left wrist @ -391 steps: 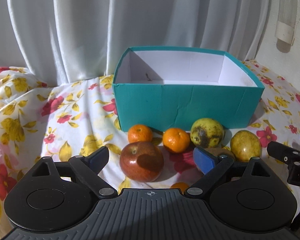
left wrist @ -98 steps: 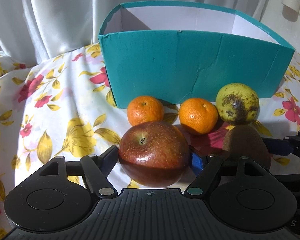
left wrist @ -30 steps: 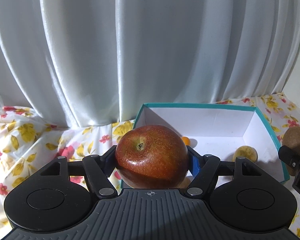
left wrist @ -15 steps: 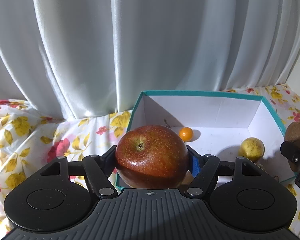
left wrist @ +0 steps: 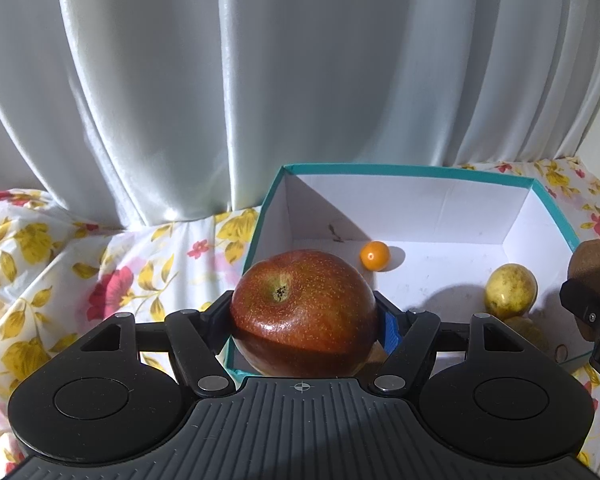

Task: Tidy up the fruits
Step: 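Lift the apple and kiwi and carry both tools over the teal box, then open the left tool to drop the apple while the right tool drops the kiwi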

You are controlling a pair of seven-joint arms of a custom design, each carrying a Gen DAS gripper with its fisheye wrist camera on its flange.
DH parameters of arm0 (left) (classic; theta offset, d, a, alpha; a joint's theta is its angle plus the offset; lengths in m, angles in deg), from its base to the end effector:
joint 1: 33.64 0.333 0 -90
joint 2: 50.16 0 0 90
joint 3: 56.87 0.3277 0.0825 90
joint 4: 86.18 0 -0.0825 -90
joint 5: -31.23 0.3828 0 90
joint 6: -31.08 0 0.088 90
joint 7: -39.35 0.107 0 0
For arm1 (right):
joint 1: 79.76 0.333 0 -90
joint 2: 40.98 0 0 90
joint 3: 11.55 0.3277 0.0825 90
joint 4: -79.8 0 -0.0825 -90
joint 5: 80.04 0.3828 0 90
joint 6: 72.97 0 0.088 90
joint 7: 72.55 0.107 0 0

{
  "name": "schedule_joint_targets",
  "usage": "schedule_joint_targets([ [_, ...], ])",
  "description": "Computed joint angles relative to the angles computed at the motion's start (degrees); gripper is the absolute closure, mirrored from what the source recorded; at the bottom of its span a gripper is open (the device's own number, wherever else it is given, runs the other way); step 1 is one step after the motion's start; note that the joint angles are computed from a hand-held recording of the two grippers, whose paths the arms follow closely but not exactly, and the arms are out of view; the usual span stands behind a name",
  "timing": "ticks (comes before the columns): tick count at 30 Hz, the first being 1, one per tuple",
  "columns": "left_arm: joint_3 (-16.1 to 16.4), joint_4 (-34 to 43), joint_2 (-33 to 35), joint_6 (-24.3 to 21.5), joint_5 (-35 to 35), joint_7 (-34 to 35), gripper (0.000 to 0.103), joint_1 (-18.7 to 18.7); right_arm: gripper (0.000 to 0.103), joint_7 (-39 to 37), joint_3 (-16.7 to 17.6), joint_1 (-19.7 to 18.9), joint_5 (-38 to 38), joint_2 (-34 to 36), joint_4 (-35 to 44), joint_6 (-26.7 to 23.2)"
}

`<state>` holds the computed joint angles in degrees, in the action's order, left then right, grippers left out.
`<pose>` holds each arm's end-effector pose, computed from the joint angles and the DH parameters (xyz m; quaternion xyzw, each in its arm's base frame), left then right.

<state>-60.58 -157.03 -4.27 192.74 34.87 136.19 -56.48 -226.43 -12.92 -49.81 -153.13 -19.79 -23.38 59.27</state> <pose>0.7309 -0.3480 0.3905 -0.4327 0.8162 -0.3112 0.2228 0.5949 0.3039 0.3787 -0.3870 0.7910 -0.3933 0.2642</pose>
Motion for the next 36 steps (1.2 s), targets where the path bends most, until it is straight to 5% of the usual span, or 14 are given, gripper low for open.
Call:
schedule_joint_targets([
  [36,-0.35,6.54,4.39,-5.64,0.90,0.34,0.028,0.04,0.057,-4.73,-1.52,-0.86,5.91,2.80,2.02,2.86],
])
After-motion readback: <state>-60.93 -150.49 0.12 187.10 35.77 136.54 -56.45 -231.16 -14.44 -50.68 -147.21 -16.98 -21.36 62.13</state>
